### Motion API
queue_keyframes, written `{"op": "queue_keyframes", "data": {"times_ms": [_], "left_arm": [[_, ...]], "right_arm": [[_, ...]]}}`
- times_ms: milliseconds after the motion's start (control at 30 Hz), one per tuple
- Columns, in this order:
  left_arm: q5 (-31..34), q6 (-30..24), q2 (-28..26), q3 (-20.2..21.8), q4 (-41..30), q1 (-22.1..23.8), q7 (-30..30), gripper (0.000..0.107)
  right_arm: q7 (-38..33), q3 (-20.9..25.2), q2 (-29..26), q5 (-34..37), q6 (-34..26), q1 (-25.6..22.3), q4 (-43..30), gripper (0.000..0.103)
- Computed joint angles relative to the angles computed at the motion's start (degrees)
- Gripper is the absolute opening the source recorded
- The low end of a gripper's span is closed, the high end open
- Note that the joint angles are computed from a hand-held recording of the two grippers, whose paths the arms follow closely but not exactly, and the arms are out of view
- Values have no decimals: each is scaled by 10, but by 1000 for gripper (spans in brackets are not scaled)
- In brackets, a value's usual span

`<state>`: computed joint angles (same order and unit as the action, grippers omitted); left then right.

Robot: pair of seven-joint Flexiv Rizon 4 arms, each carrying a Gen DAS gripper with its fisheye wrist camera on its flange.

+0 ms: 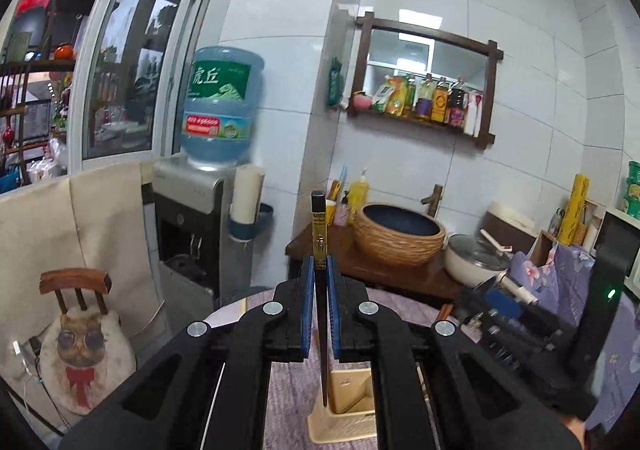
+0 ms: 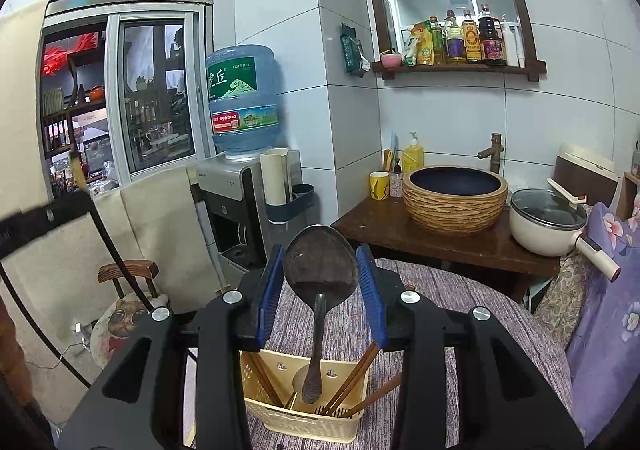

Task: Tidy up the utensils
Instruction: 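Lower the chopstick with the left tool and spoon with the right tool into the holder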

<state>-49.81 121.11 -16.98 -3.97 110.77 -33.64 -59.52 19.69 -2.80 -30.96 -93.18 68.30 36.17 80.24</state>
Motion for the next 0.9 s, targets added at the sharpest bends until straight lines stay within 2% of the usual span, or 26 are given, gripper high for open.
{"op": "queue_keyframes", "data": {"times_ms": [200, 333, 400, 500, 633, 900], "left_arm": [[-7, -7, -24, -4, -35, -13, 13, 8], [-15, -12, -51, 3, -46, -21, 11, 8], [-52, 4, -78, 20, -62, -45, 34, 8], [-63, -13, -96, 10, -62, -35, 28, 8], [-85, -22, -121, 25, -63, -49, 36, 8], [-20, -61, -133, 24, -30, -23, -35, 8]], "right_arm": [[-10, -3, -13, 14, 8, 1, -12, 38], [-29, -14, -25, 13, -12, 14, -18, 38], [-33, -15, -34, 14, -12, 16, -21, 38], [-39, -18, -52, 25, 0, 18, -27, 38], [-53, -26, -69, 45, 2, 27, -24, 38], [-60, -33, -84, 71, 20, 32, -3, 38]]}}
